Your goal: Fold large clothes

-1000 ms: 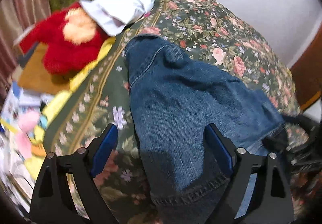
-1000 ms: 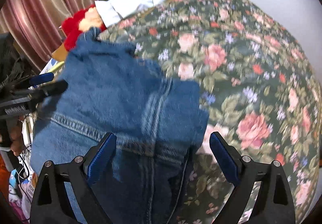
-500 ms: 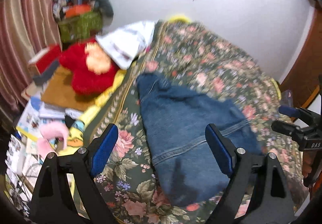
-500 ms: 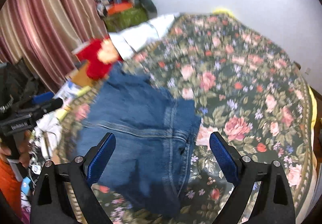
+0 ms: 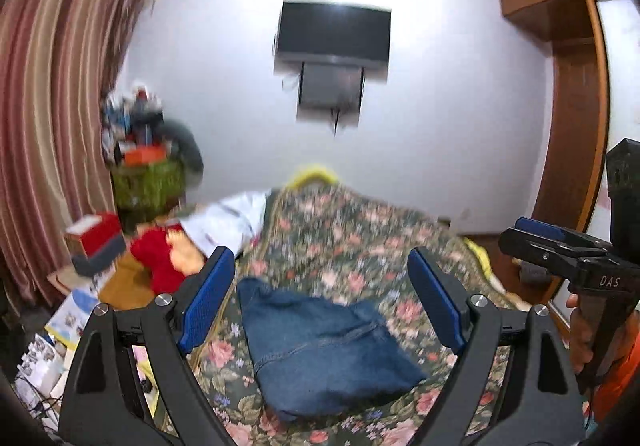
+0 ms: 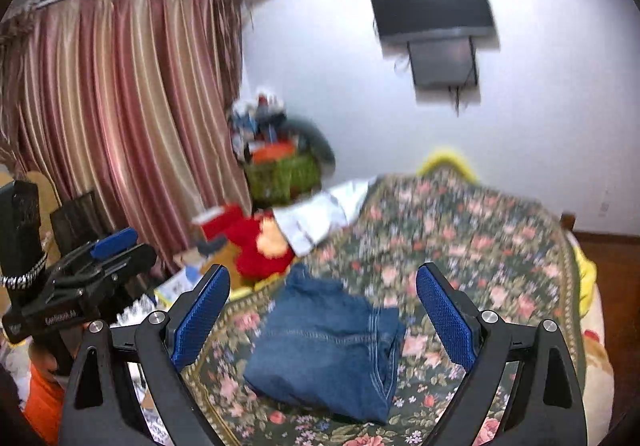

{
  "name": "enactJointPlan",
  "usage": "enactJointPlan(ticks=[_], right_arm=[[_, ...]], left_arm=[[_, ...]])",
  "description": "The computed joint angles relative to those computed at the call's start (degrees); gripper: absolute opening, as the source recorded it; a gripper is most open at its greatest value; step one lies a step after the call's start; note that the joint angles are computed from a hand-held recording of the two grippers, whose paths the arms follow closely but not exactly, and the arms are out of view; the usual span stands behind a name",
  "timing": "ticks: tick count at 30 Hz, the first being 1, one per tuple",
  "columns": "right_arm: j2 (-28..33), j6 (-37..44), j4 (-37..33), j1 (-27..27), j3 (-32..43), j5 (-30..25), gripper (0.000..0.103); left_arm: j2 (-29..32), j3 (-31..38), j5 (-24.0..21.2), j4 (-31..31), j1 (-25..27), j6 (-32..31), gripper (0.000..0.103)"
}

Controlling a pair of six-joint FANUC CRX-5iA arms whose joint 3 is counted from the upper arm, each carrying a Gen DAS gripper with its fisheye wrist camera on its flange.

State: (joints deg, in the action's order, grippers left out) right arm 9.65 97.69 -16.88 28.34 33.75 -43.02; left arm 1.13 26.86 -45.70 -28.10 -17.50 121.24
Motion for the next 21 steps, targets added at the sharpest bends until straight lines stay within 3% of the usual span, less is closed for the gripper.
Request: enactJointPlan(ticks=[5, 7, 12, 21], right_arm=[[-9.76, -3.54, 7.44, 3.76, -14.06, 13.36, 0.094], [-12.3, -6.33, 10.84, 5.14, -18.07, 16.59, 0.094], [-16.6, -20.53, 26.03, 8.68, -27.56, 22.11, 0.094], [-17.27, -21.78, 24.6, 8.45, -27.96, 17.85, 0.095]], left_arm=[[-2.11, 0.14, -4.1, -18.73, -9.87, 12.47, 0.089], [-2.48, -0.04, -5.36, -22.05, -11.96, 14.7, 0.089], [-2.59, -0.12, -7.7, -24.65, -14.41, 17.0, 0.089], [-3.12, -1.44, -7.85, -23.09, -14.84, 18.21, 0.089]])
